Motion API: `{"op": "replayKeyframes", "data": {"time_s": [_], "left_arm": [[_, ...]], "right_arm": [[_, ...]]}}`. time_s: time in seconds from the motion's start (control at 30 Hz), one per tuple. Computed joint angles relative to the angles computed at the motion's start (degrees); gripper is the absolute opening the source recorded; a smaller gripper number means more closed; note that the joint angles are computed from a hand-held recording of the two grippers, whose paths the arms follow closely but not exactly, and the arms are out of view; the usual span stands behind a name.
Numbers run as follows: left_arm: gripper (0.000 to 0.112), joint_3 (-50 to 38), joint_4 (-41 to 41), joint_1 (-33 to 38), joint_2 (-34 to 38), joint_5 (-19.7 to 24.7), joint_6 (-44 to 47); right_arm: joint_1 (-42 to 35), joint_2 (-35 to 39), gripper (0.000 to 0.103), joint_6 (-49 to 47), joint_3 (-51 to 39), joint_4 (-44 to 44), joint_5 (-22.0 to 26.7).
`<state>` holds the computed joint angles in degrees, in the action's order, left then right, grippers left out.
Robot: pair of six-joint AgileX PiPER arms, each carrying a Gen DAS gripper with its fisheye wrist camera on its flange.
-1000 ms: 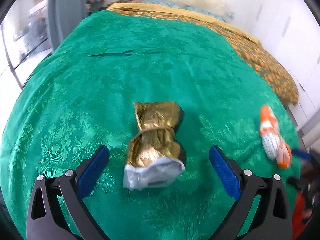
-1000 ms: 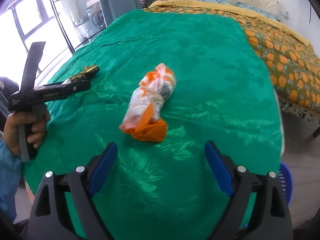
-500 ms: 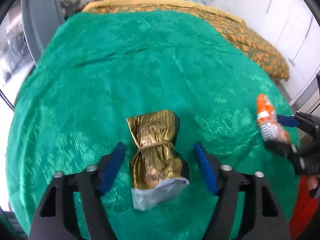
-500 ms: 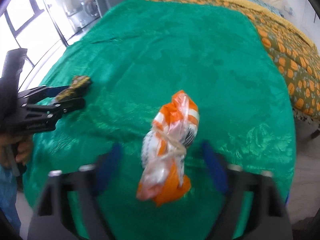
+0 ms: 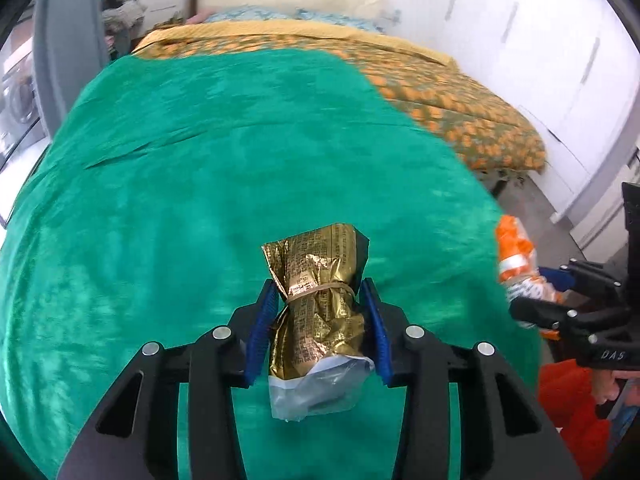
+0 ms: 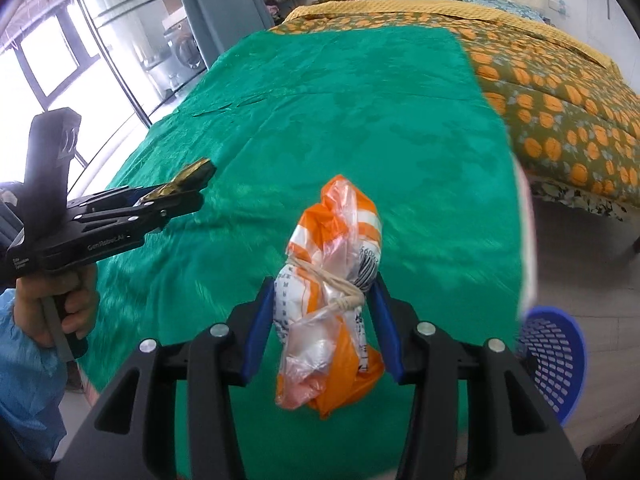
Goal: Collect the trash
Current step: 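Lift the gold packet and orange wrapper and carry them over the wastebasket, then open both tools over the blue wastebasket to drop the packet and wrapper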
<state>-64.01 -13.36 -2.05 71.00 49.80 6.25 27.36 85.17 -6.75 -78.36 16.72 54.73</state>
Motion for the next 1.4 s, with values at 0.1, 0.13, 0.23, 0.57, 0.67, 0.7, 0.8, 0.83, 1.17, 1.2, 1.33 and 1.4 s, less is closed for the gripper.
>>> {"op": "replayKeyframes", "data": {"time_s": [0.1,0.13,0.23,0.57,0.67,0.7,0.8,0.83,1.17,1.2,1.33,1.4], "left_arm": [[0.042,-1.8,7.3,-12.2,0.4,-1.2,-11.1],[0.042,-2.5,8.8,-15.2,0.9,-1.4,-13.8],[0.042,-6.9,13.3,-25.2,4.9,-1.9,-22.4],[0.042,-30.3,19.4,-49.0,28.9,-1.7,-36.3],[0.043,-39.3,17.4,-51.5,38.7,-0.3,-36.2],[0.043,-42.8,17.1,-51.9,42.2,0.8,-36.1],[0.043,-51.2,17.4,-52.4,51.3,3.3,-35.9],[0.043,-53.3,17.1,-52.0,53.9,3.8,-35.7],[0.081,-75.3,20.1,-50.5,75.7,12.2,-36.5],[0.081,-73.1,20.0,-50.5,74.6,11.9,-36.9],[0.082,-58.4,25.1,-52.0,65.7,3.0,-42.8],[0.09,-54.1,34.9,-55.3,61.6,3.2,-51.1]], "right_arm": [[-6.7,-5.2,0.046,-5.5,5.0,3.4,0.9],[-9.8,-6.8,0.046,-7.7,6.5,4.7,1.5],[-19.6,-10.7,0.046,-14.8,10.2,7.4,2.9],[-54.1,-3.8,0.046,-39.2,13.3,18.3,5.1],[-58.6,1.5,0.046,-43.2,13.5,19.6,3.6],[-59.6,3.7,0.046,-43.9,13.4,19.8,2.7],[-62.1,11.1,0.046,-43.9,11.5,20.4,1.8],[-62.8,13.6,0.046,-43.5,10.7,20.9,2.1],[-65.1,26.3,0.083,-40.1,6.7,24.0,0.3],[-65.8,26.6,0.084,-39.5,6.4,24.1,-0.1],[-68.6,24.3,0.09,-37.0,6.2,23.4,-1.0],[-69.4,21.0,0.097,-36.3,7.2,22.3,-2.0]]}}
